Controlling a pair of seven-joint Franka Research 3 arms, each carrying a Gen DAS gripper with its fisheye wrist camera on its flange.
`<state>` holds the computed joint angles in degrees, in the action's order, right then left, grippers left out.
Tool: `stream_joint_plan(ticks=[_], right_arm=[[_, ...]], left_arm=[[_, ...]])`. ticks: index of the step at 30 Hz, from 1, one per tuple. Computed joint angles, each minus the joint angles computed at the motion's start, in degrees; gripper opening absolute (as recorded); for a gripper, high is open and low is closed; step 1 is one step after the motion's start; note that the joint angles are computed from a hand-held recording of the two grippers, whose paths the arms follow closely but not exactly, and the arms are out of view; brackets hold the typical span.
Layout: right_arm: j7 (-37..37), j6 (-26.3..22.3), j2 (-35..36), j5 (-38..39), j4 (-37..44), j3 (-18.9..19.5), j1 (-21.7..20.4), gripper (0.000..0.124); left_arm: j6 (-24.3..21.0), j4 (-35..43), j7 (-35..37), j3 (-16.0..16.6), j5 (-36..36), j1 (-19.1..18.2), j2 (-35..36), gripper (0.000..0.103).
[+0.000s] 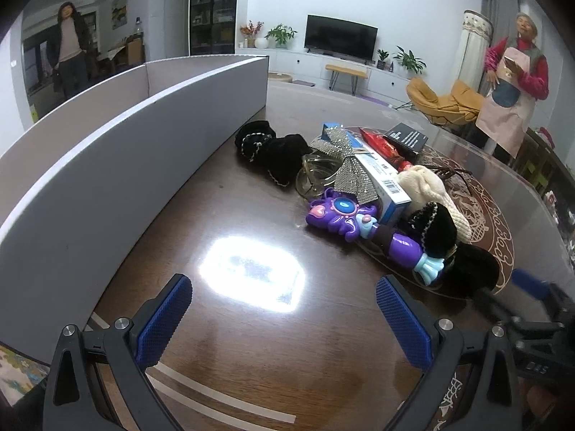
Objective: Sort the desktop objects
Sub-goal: 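Move both tools toward the pile of items on the table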
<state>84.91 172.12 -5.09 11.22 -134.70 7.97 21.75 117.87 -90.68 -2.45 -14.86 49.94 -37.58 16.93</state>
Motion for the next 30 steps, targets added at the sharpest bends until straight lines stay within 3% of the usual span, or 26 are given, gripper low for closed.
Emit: stream_joint_plan(ticks=[1, 5, 8, 11, 13, 16, 19, 21, 25, 30], right_arm=[[-1.82, -2.25, 1.15, 1.72, 1.66, -0.56, 0.55, 0.103], [1.41, -8.21, 6.11, -4.79, 8.15, -0.39, 0.04, 0.103], [2.81, -7.61, 8.51, -6.03, 10.76, -1.02, 0.32, 0.103], [14.06, -6.49, 9.26, -9.15, 11.48, -3.45, 0.39, 0.103], [13.98, -6.4, 9.54, -7.59, 11.95, -3.23, -0.17, 0.103], [18.78, -9.74, 10.59, -17.49, 14.03, -4.3, 1.43, 0.103], [18.48, -11.52, 11.53, -23.02, 15.49, -3.77, 2.79, 0.103], [13.99, -11.29, 11.61, -19.77, 15.31, -1.97, 2.9, 0.103], [-5.88, -11.11, 10.53, -5.22, 13.45, 2.08, 2.15, 0.103], [-4.7, -11.83, 5.92, -5.25, 8.17, -0.78, 1.72, 0.103]], left_arm=[[-0.12, 0.15, 0.19, -0.02, -0.12, 0.0, 0.11, 0.103], [-0.84, 1.12, 1.48, -0.02, -0.53, -0.24, 0.83, 0.103], [-1.19, 1.35, 1.72, 0.11, -0.66, -0.46, 0.97, 0.103], [-0.64, 0.6, 0.73, 0.21, -1.26, -0.16, 0.42, 0.103], [0.62, -0.52, -0.58, 0.22, -1.68, 0.35, -0.28, 0.103], [2.12, -1.9, -2.24, 0.17, -1.61, 0.94, -1.19, 0.103], [2.28, -2.72, -3.84, 0.08, -0.08, 0.91, -1.95, 0.103], [2.34, -3.1, -4.67, -0.06, 0.69, 0.99, -2.29, 0.103], [3.96, -4.47, -5.73, -0.48, 0.68, 1.76, -3.23, 0.103], [10.04, -4.88, -3.33, -0.92, -0.89, 3.2, -2.6, 0.103]])
